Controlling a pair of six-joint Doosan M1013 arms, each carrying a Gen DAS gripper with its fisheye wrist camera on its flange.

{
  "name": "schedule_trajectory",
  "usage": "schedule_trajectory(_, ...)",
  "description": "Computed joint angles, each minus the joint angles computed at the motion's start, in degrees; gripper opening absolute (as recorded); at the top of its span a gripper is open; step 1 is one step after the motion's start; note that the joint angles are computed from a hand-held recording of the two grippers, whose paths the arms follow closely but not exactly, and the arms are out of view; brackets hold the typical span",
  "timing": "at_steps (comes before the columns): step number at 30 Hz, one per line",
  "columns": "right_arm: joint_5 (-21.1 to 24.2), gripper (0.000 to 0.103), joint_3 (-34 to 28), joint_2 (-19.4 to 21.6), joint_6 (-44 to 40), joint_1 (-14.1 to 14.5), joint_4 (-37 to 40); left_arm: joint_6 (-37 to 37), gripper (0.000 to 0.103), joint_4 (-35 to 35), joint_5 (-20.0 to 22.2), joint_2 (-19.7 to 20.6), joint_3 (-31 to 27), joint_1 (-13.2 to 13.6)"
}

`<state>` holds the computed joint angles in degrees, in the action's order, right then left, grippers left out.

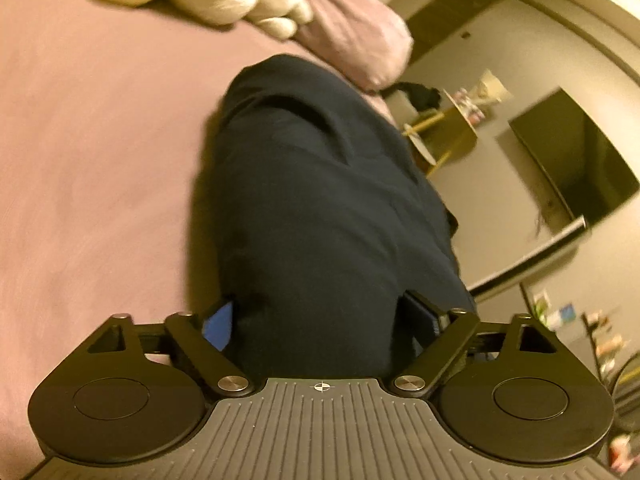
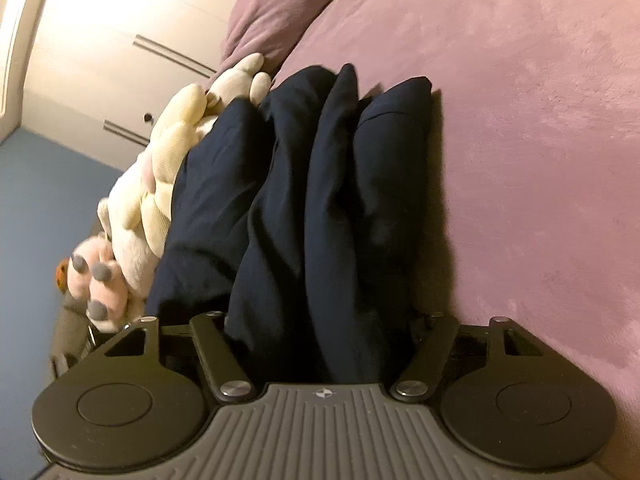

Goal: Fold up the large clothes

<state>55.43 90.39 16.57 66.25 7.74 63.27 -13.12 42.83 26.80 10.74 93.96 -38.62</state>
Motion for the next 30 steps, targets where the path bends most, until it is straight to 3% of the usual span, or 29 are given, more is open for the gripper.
schedule_trajectory(4, -0.65, 0.064, 0.77, -0.71, -0.32, 0.54, 0.11, 3.11, 0.08, 0.2, 1.92, -0.42, -1.33, -0.46)
schedule_trajectory(9, 1.6, 0.064, 0.17, -0.16, 0.56, 1.71, 1.68, 6.3, 0.079, 3.16, 7.41, -2.14, -1.7, -1.85)
schedule_trajectory(12, 3.61, 0.064, -0.17, 0.36, 0.04, 3.35, 2.12, 7.35, 0.079, 0.81, 9.62, -3.93, 0.02, -2.21)
schedule_trajectory(15, 4.36, 0.065, -0.14, 0.63, -1.17, 4.27, 2.17, 3.04, 0.079, -2.55, 11.7, -4.97, 2.3, -2.3)
schedule_trajectory(18, 3.14, 0.074, -1.2, 0.07, -0.07, 5.05, -2.79, -4.75, 0.08, 2.06, 11.45, -6.4, 4.85, -3.43)
schedule_trajectory(21, 1.67, 0.077, -2.18, -1.46, 3.14, 5.06, -9.13, -5.72, 0.084, 5.21, 11.84, -7.83, 5.91, -4.61)
schedule_trajectory(24, -3.83, 0.077, -1.73, -4.87, 5.59, 6.21, -18.61, -5.67, 0.091, 9.43, 15.95, -8.7, 5.81, -6.21)
schedule_trajectory(28, -18.95, 0.077, -0.26, -9.8, 8.44, 10.96, -31.53, -9.4, 0.096, 14.95, 25.75, -8.18, 4.27, -8.19)
schedule_trajectory(30, -25.18, 0.072, 0.01, -10.53, 5.48, 13.19, -30.62, -10.95, 0.096, 14.7, 29.96, -6.77, 2.16, -7.98)
